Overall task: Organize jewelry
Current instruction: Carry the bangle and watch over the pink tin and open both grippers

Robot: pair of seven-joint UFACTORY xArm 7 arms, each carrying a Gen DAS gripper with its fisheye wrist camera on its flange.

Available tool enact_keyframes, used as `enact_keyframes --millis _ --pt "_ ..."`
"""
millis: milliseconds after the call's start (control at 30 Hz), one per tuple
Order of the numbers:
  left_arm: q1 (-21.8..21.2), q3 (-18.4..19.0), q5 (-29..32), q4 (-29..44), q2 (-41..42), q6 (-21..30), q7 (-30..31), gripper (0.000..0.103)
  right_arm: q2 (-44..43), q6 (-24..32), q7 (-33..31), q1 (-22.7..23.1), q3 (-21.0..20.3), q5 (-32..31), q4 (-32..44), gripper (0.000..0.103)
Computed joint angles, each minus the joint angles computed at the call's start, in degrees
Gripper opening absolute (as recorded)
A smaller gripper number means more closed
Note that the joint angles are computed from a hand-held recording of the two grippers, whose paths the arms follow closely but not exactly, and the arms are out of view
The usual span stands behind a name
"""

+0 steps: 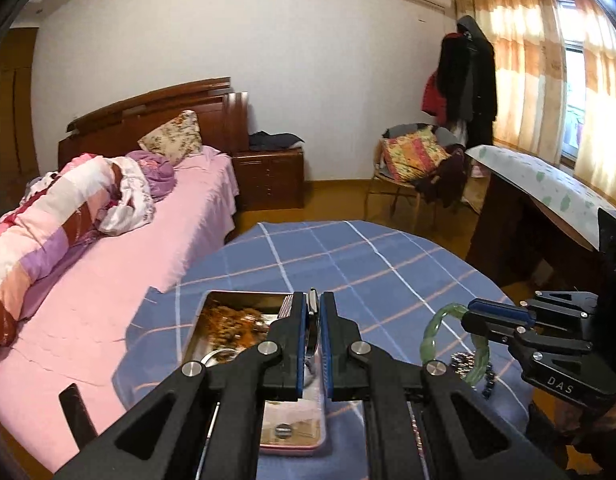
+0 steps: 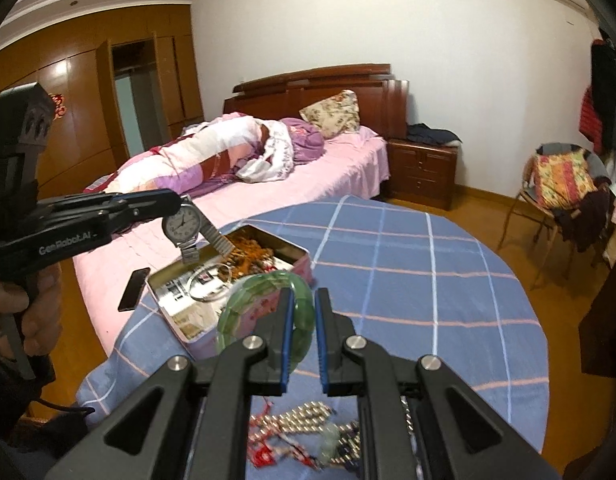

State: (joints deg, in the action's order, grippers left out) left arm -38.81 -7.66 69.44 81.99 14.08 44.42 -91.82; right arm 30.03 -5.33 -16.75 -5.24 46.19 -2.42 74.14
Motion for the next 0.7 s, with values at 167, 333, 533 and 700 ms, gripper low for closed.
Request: enact_keyframes --millis 167,333,533,700 --pt "0.97 -0.01 0.09 -2.74 -1.89 0.79 -1.81 0.005 2.21 2.67 -1.98 3.50 -1.09 0.18 4.28 0.013" --pt "2.54 -0.60 -0.64 -5.83 -3.56 0.74 -3.47 0.005 4.47 5.95 -5.10 7.90 -3.20 2.67 9.07 0.013" --pt "4.52 -1.20 -1.71 -8.70 -4.62 -0.25 -5.24 0.005 6.94 9.52 -7.99 14.31 -7.45 5.31 14.64 0.013" --pt "5.83 -1.33 -2.71 -10.65 -5.16 -1.46 -6.12 0.005 8.77 12.58 -9.67 19.55 -11.68 7.35 18.99 0.013"
